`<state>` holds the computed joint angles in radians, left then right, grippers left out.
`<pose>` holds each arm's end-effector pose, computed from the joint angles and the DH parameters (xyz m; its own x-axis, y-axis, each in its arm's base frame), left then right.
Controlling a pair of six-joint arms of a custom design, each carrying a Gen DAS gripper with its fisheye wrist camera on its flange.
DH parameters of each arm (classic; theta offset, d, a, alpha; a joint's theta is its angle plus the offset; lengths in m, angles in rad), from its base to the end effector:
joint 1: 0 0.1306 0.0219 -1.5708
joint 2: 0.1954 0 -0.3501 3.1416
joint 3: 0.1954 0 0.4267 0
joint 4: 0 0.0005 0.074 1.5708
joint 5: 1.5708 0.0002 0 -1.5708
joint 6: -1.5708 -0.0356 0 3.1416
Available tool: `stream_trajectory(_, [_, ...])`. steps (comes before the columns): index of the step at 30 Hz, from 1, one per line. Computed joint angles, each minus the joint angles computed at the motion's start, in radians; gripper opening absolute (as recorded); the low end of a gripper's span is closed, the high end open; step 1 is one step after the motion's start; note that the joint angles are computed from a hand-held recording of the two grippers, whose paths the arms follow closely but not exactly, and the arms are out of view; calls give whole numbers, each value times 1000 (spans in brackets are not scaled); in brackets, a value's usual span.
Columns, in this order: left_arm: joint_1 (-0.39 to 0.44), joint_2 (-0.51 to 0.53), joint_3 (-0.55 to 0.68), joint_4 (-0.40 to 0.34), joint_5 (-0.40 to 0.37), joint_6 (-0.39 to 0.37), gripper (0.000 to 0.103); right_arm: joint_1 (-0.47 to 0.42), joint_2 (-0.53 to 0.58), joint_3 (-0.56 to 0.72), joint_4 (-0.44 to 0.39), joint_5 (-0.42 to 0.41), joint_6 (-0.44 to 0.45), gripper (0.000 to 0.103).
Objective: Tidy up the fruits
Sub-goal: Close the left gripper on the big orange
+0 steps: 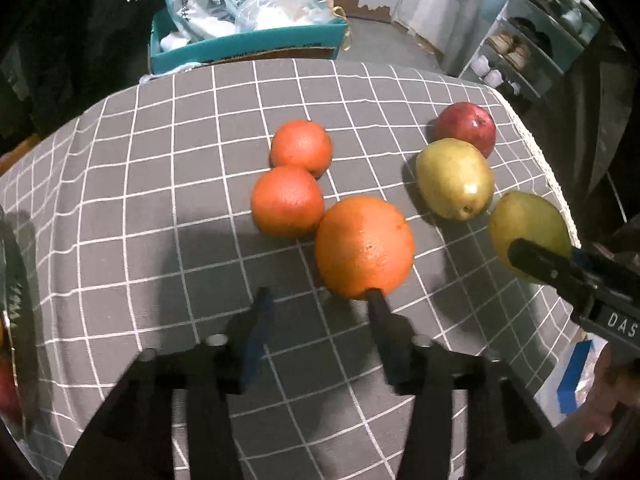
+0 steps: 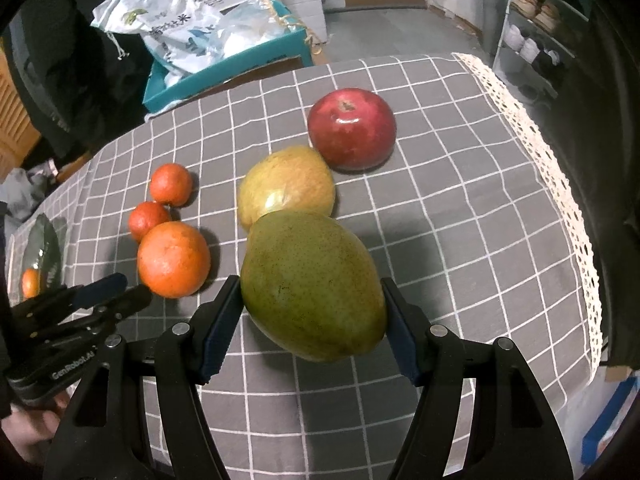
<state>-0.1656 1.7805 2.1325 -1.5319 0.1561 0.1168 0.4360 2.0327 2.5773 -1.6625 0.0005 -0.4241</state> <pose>0.5926 -0.1052 0.4985 -0.9315 0.0390 -0.3617 0.1135 0.9757 -0.1872 0.5881 0.2734 0.5302 -0.9166 0.0270 -0.3990 -0.0493 0.9825 0.1796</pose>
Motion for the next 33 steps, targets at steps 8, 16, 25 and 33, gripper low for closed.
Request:
stream_trajectory(8, [-16, 32, 30, 4, 32, 11, 74, -10, -29, -50, 23, -4, -15, 68])
stream_trajectory(16, [-36, 98, 106, -21, 25, 29, 74, -24, -47, -93, 33, 3, -22, 68])
stream_trajectory(25, [-46, 140, 151, -36, -3, 46, 64, -31, -54, -112, 36, 3, -32, 68])
stream_trajectory(33, [-47, 109, 106, -8, -14, 28, 61, -27, -36, -83, 22, 13, -24, 68])
